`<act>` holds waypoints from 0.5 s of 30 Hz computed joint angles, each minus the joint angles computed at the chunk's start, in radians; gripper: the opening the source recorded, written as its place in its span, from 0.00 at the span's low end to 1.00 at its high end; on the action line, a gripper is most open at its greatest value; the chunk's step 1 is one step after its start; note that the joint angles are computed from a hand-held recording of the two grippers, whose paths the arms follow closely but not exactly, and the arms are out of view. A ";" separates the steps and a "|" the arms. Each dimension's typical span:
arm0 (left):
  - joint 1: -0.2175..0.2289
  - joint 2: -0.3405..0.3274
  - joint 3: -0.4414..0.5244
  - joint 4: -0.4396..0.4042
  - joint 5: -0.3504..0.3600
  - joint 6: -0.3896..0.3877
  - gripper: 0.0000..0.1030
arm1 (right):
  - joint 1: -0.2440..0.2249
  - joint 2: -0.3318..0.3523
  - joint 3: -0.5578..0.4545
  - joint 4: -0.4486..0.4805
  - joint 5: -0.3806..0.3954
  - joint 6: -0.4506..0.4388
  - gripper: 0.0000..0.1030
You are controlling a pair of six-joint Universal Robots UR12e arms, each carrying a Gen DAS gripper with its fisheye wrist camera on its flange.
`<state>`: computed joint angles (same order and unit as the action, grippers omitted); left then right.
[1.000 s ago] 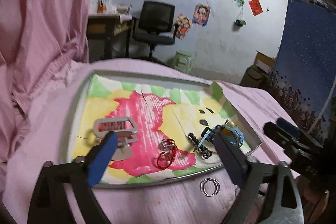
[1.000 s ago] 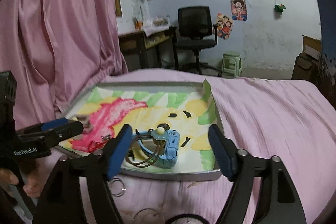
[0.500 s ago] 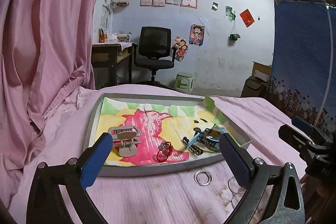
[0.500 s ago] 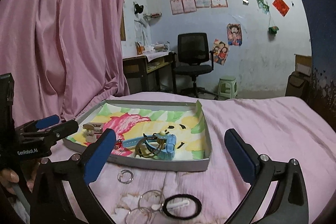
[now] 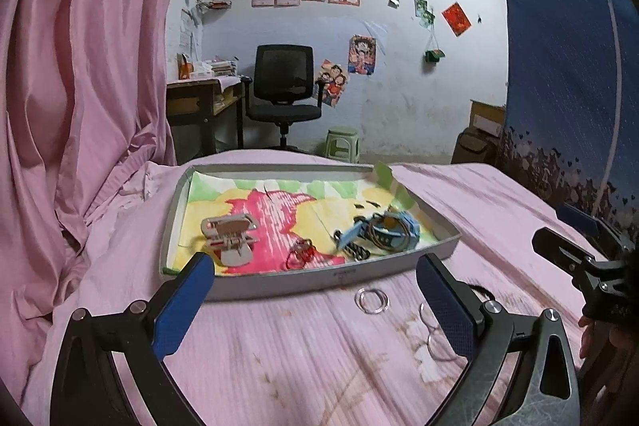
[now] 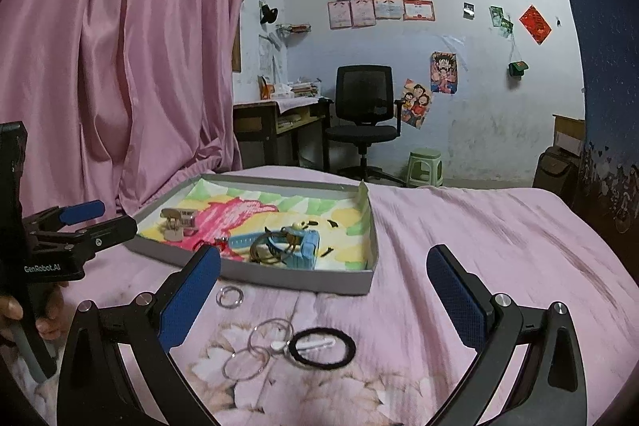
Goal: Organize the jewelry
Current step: 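Withdraw both tools from the tray toward the loose rings and hair tie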
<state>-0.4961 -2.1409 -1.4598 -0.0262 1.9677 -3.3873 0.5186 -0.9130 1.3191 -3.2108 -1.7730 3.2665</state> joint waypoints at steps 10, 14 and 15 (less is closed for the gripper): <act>0.000 0.001 0.040 -0.203 -0.061 0.027 0.99 | -0.011 -0.021 0.017 0.111 -0.008 0.011 0.99; 0.002 -0.005 0.060 -0.271 -0.079 0.032 0.99 | -0.015 -0.024 0.013 0.175 -0.012 0.034 0.99; 0.003 -0.006 0.063 -0.280 -0.084 0.031 0.98 | -0.016 -0.023 0.012 0.185 -0.012 0.038 0.99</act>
